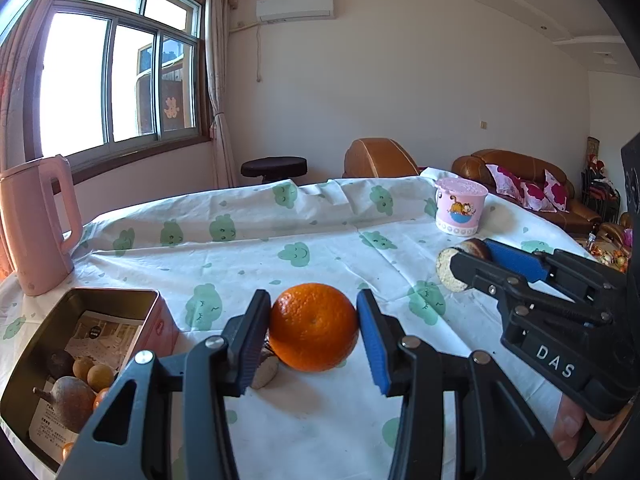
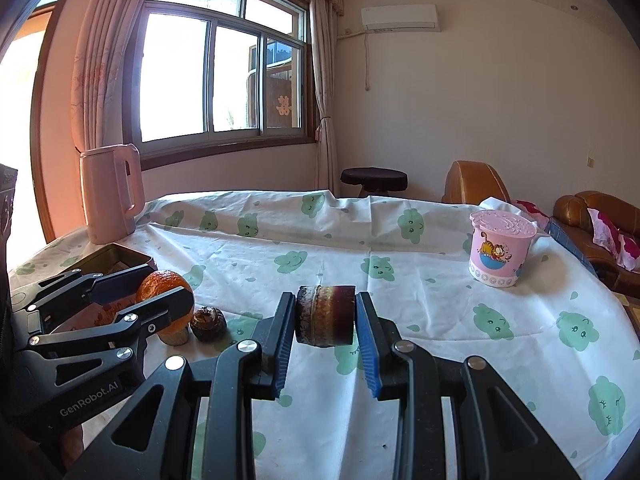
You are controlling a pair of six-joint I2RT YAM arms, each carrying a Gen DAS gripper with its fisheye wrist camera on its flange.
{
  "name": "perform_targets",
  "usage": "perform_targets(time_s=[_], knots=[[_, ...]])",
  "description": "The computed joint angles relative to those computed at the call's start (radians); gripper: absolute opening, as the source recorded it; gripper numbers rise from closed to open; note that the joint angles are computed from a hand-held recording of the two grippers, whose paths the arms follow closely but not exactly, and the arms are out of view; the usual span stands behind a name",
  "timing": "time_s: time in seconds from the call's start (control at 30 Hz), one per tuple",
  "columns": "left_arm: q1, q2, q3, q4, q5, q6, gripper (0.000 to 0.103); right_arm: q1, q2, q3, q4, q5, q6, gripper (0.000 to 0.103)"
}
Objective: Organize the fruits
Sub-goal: 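Lift the mandarin with the left tool while the right tool holds the brown cake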
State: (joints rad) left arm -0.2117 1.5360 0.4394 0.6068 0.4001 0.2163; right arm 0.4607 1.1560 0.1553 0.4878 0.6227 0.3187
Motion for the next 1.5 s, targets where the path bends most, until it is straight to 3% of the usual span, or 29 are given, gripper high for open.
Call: perform_targets(time_s=[1.5], knots=[[0.045,-0.067,-0.118,0.183,0.017,-0.046,0.046,0.089,-0.070,-0.066,0.088,0.115,-0.028,0.032]])
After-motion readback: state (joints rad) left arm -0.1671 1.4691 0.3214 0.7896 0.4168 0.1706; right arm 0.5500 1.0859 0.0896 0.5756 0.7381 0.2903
